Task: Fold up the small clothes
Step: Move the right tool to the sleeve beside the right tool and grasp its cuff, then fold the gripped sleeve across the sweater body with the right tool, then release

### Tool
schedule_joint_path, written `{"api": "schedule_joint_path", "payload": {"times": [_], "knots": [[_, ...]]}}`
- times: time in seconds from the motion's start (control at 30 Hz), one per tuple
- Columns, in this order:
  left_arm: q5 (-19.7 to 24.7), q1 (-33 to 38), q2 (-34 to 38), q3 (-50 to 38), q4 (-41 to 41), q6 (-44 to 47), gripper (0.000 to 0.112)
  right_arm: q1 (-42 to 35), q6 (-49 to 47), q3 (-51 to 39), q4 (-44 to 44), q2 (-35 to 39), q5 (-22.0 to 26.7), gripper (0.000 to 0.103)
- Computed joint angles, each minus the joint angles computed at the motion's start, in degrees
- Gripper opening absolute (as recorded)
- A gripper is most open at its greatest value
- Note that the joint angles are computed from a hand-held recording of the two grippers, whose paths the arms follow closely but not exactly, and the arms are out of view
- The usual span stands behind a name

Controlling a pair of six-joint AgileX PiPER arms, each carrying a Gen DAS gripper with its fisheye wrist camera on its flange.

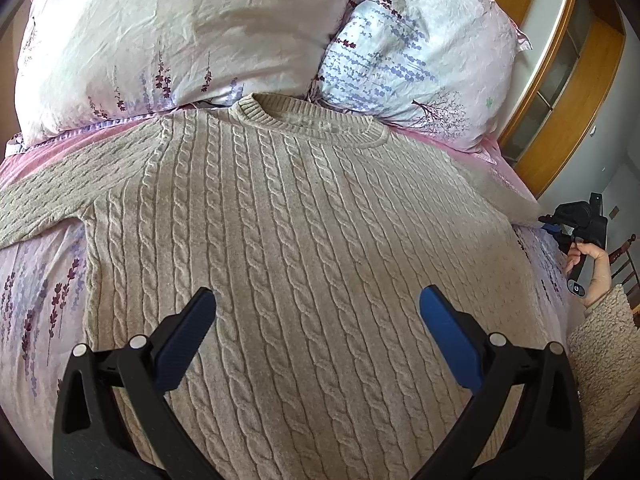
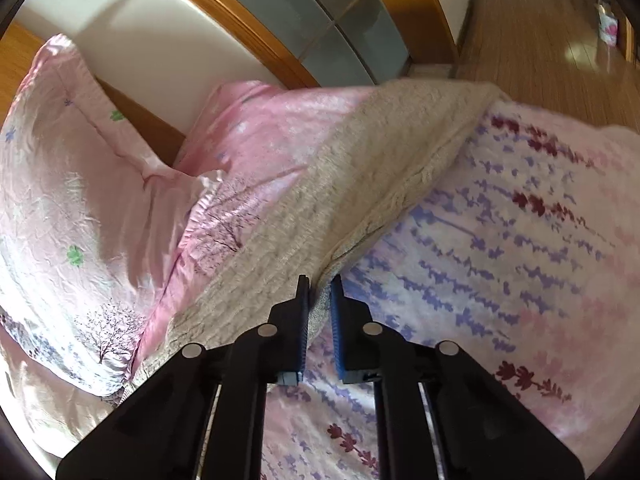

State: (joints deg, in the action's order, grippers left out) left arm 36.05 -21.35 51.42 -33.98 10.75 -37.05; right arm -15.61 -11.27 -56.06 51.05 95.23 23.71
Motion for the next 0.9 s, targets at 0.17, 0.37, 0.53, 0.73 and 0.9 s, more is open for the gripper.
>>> {"api": "schedule_joint_path", "payload": {"times": [0.17,0.37,0.53,0.73,0.9], "knots": [[-1.1,3.3,-1.4,0.9,-3.0,3.7,0.101,5.1,-2.3,0.0,-2.1,-7.1,-4.5,0.011],[-2.0,6.7,-2.6,1.0,-6.7,7.9,0.101,16.2,-24.3,-0.9,14.8,-12.8,-0.9,0.010],[-2.1,8.3,-3.1,1.1,-8.8,10.1,0.101,29.4,-21.5,-4.4,8.7,-6.6,2.5,0.010],[-1.3,10.6,-3.7,0.9,-9.4,12.0,0.101,34.9,-13.3,-7.2,3.6,2.7,4.8,0.010],[-1.3,17.3,-2.1,0.1,-23.1,28.4,0.101,33.9,-13.0,-6.0,6.4,1.8,6.4,0.028]]}}
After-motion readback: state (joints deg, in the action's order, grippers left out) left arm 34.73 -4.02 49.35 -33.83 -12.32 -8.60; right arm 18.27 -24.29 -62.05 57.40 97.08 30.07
